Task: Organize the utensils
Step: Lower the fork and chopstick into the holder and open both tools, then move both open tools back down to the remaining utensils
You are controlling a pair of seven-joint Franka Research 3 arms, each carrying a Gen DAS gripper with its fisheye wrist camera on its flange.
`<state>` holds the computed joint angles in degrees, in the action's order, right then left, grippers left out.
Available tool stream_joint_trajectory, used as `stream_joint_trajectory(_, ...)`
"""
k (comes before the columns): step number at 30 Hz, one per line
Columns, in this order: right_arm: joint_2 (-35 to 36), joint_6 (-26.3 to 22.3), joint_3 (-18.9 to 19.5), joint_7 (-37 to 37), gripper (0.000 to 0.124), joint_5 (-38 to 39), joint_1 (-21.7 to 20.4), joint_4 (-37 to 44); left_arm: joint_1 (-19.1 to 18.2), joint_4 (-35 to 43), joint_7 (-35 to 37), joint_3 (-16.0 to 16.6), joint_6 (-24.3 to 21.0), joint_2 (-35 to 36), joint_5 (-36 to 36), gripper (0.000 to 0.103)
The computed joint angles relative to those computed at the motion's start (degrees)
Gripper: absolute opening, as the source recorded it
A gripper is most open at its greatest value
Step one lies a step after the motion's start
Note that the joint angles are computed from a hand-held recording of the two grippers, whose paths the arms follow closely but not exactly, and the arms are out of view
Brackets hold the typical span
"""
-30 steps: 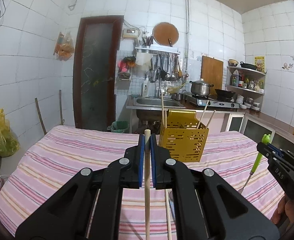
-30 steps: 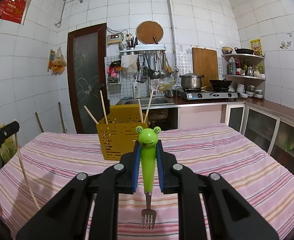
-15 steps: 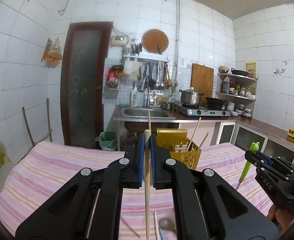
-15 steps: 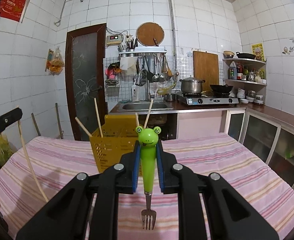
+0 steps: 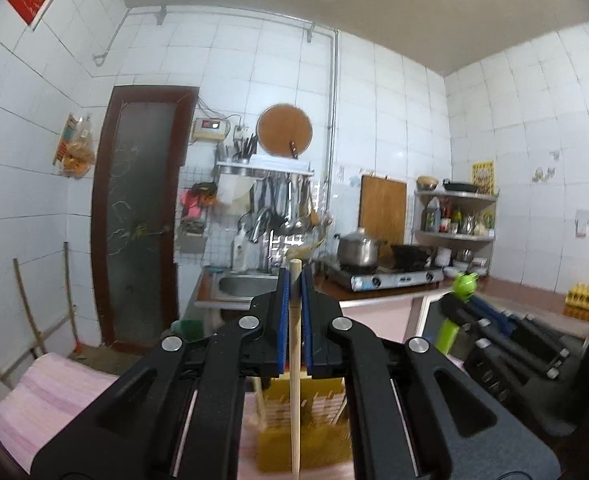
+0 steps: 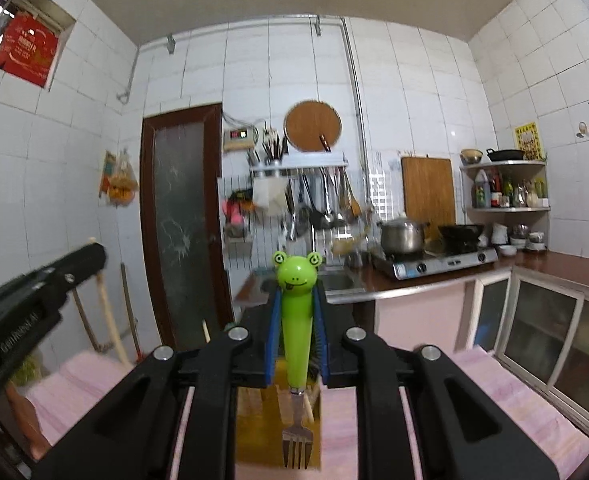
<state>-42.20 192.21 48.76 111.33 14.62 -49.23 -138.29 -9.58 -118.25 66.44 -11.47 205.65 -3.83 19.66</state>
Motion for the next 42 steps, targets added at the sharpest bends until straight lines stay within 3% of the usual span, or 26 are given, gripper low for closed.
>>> stream_joint_trajectory(3,3.8,1.5,3.4,0.1,0.016,-0.3,-4.6,3.7,-1.6,6.2,13.3,-2.5,0.7,5.5,-12.5,0.005)
stream_joint_trajectory(8,9.0,3.4,9.9,-0.6,0.016,0.3,-11.9,7.6,-9.9,16.9,27.6,1.9,-0.3,15.8,-24.0,0.005)
stream_joint_trajectory(14,13.5,5.6,19.2,-2.8,0.016,1.0,-21.1,10.1,-13.9,22.8,26.6,6.8,-1.3,23.7,-24.8,0.005)
stream_joint_trajectory(20,14.3,4.4,22.8,-2.1,0.016,0.3,-24.3,9.3,-16.1,22.3,26.5,9.9,-1.5,25.8,-25.8,0.005)
stream_joint_trajectory(25,14.1,1.2,22.7,-0.9,0.016,-2.7,-24.5,9.0,-20.6,20.6,30.7,14.4,-2.1,25.6,-30.6,0.005)
stream_joint_trajectory(29,17.5,-4.3,22.1,0.2,0.016,-6.5,-23.9,10.2,-20.6,19.5,32.7,14.5,-3.3,24.7,-32.0,0.010)
stream_joint_trajectory(31,18.8,-6.9,21.9,1.0,0.016,-8.3,-23.7,10.9,-20.4,18.6,32.7,14.7,-5.2,23.4,-32.2,0.018)
stream_joint_trajectory(34,19.5,-10.4,19.0,1.4,0.019,-10.6,-20.8,11.4,-16.9,17.1,28.7,12.1,-7.5,21.0,-29.3,0.043)
stream_joint_trajectory(37,18.1,-12.6,14.1,2.6,0.061,-11.6,-16.4,10.9,-12.1,15.4,23.0,8.6,-9.9,17.8,-24.7,0.061)
stream_joint_trajectory(39,17.1,-13.5,9.9,3.1,0.061,-11.9,-12.4,10.2,-11.6,14.0,21.1,8.9,-10.5,15.7,-23.1,0.068)
stream_joint_trajectory(40,16.5,-14.4,7.8,3.2,0.062,-12.1,-10.3,9.9,-12.9,12.8,20.9,10.5,-10.3,14.2,-23.4,0.070)
stream_joint_trajectory(42,14.6,-15.4,4.6,3.8,0.069,-12.6,-7.3,9.1,-13.9,10.8,20.8,11.8,-10.5,11.6,-23.8,0.081)
